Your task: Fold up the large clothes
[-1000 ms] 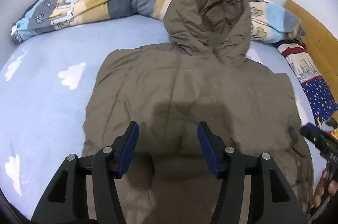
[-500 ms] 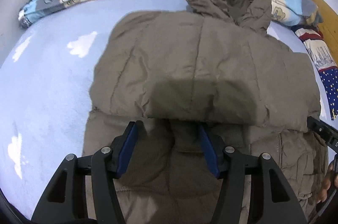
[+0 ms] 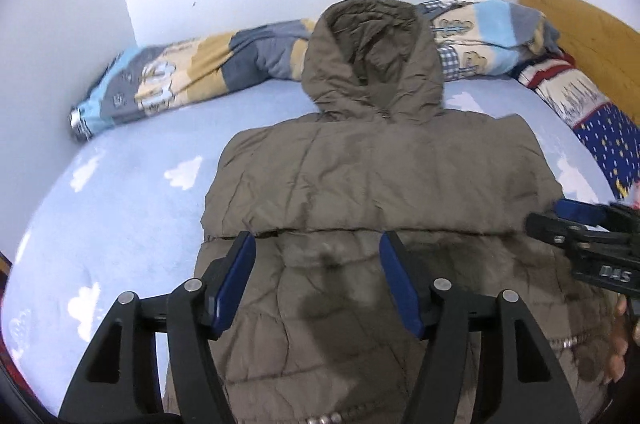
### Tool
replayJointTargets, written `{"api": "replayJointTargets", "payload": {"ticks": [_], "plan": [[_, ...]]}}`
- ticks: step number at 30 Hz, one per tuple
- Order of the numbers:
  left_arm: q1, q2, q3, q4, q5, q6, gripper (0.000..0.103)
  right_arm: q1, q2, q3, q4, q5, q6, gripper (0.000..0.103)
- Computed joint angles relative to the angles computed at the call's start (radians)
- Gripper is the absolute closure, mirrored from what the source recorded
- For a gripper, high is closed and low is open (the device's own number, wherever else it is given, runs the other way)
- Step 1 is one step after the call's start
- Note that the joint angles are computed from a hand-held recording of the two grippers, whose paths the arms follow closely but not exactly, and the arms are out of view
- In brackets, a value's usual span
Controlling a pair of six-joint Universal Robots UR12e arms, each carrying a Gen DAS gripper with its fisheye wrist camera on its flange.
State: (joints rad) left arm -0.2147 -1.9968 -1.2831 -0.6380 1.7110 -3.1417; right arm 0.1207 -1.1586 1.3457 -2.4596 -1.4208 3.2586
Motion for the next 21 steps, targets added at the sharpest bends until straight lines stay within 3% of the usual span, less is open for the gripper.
{"api": "replayJointTargets", "payload": {"ticks": [5,10,16,21], "plan": [[-0.025,0.032,-0.038,0.004,0.040,0.026,0.039,0.000,-0.011,0.018,0.037,-0.013,-0.023,0.033],[-0.042,0.073,-0.077,0.005,0.058,0.029,0.039,-0.004,-0.047,0.061,0.010,-0.010,-0.032,0.033],[-0.058,0.137,-0.131,0.009,0.039,0.016,0.039,-0.012,-0.112,0.142,-0.040,0.019,-0.005,0.033],[-0.058,0.200,-0.190,0.017,-0.015,-0.050,0.038,-0.003,-0.174,0.216,-0.078,-0.001,0.008,0.033]]}}
